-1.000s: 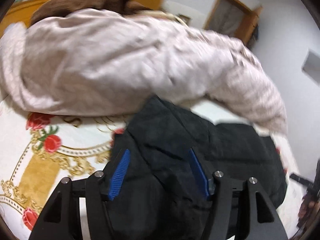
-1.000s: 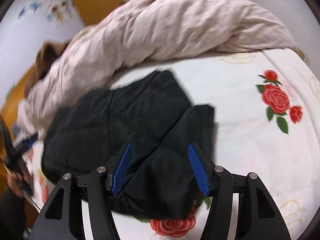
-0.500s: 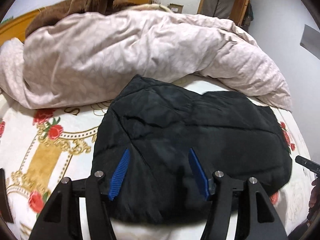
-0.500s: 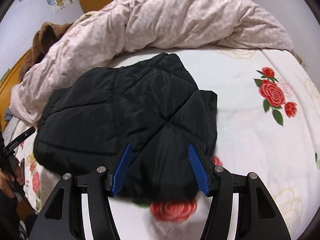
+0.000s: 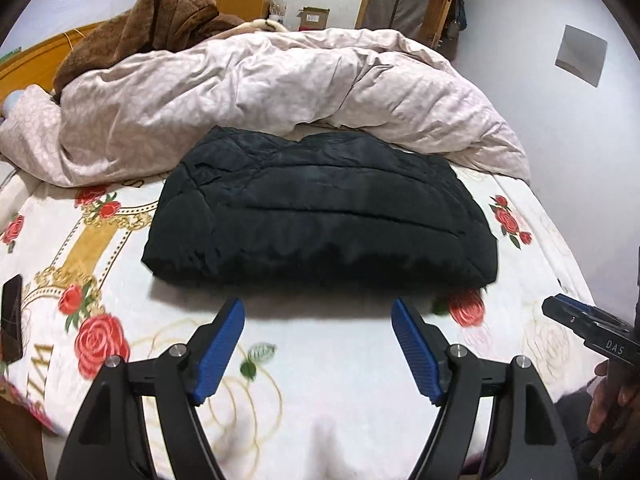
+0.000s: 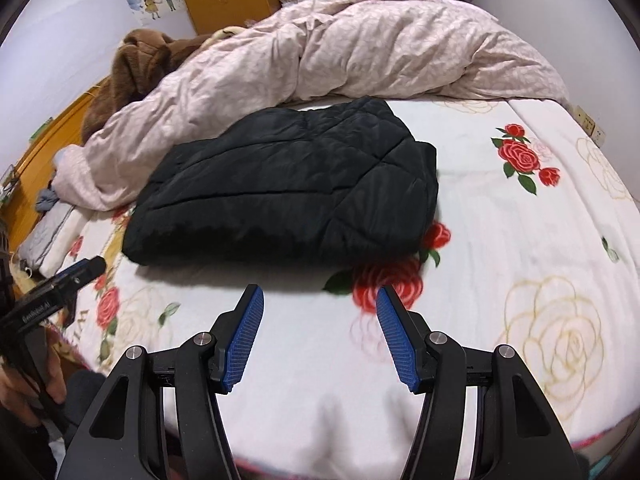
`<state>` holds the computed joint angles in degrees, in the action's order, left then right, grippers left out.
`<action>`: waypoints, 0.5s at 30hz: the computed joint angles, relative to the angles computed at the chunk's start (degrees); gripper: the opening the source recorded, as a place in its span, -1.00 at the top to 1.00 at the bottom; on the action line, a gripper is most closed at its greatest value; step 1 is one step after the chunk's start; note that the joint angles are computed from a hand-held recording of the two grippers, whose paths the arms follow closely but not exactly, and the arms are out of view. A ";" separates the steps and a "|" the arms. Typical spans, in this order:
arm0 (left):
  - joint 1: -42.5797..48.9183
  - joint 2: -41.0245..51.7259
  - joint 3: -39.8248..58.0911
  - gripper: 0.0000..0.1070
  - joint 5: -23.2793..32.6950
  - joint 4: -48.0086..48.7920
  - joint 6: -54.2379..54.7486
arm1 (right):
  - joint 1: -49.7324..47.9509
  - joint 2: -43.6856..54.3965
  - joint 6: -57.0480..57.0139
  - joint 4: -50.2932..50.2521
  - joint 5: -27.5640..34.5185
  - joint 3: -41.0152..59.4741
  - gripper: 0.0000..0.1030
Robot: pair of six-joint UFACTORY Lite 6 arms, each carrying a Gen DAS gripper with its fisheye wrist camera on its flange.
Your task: Fold large clothes
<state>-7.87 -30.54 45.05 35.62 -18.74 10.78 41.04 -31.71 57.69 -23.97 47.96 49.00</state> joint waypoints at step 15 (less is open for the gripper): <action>-21.62 -20.99 -5.20 -0.52 14.00 28.08 -36.31 | 42.05 1.10 33.32 -18.71 28.39 3.83 -0.15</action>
